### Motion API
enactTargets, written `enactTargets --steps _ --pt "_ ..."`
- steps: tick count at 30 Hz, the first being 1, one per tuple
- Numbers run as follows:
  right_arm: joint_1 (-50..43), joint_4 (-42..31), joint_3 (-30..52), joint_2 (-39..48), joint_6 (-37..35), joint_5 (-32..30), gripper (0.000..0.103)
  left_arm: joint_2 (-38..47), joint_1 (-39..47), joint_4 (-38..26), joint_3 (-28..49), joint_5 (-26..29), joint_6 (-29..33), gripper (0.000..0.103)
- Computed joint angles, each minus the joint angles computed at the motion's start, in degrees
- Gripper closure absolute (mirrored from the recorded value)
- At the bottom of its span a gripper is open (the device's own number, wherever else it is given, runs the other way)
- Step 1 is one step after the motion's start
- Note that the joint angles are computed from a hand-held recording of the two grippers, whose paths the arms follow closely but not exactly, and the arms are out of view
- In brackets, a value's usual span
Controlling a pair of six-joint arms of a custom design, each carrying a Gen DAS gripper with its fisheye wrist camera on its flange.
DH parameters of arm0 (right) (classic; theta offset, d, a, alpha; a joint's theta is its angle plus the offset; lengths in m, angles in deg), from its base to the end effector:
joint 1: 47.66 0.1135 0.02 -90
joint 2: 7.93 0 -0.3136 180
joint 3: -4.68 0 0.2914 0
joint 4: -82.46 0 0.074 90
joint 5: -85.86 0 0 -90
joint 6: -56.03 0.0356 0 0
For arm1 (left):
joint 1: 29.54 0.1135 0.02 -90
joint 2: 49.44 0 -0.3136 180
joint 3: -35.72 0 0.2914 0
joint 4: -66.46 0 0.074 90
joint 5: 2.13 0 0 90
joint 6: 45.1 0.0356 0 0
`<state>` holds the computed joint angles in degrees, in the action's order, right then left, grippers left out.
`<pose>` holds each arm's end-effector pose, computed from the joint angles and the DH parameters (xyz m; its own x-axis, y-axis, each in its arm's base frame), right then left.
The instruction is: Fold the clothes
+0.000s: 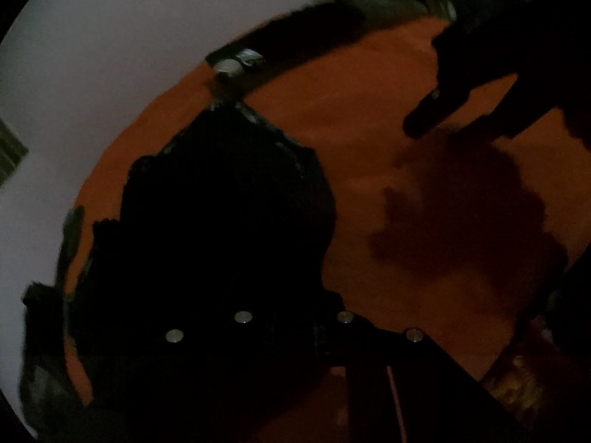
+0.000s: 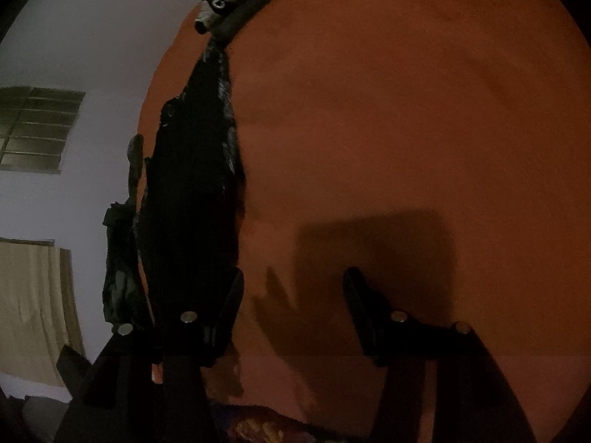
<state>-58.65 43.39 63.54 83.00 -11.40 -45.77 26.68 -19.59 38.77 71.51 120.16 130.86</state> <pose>0.3035 -0.0348 0.1771 -0.8840 0.4639 -0.0572 0.2935 0.6461 0.7046 0.2061 0.0168 0.1328 -0.0136 0.8537 -0.5205 0.9147 0.2209 0.3385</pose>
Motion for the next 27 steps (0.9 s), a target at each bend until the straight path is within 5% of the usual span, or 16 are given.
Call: enactTargets --steps 4,7,11,21,27 --pt "2.4 1.0 6.3 6.7 3.3 -6.3 0.040 0.4 4.3 -7.8 4.5 3.8 3.8 0.090" --pt "4.2 10.8 9.2 13.1 15.0 -14.4 0.023 0.7 5.9 -10.4 5.7 5.1 6.3 0.090" --pt "6.6 18.5 17.1 21.6 26.3 -18.2 0.017 1.3 6.5 -12.2 6.7 5.7 7.7 0.090" --pt "10.0 -13.5 61.4 46.9 7.8 -16.1 0.024 2.9 9.1 -19.7 10.8 6.7 9.6 0.090" --pt "10.3 -24.7 84.7 59.8 8.1 -16.7 0.026 5.9 9.3 -23.5 13.9 8.1 10.4 0.090"
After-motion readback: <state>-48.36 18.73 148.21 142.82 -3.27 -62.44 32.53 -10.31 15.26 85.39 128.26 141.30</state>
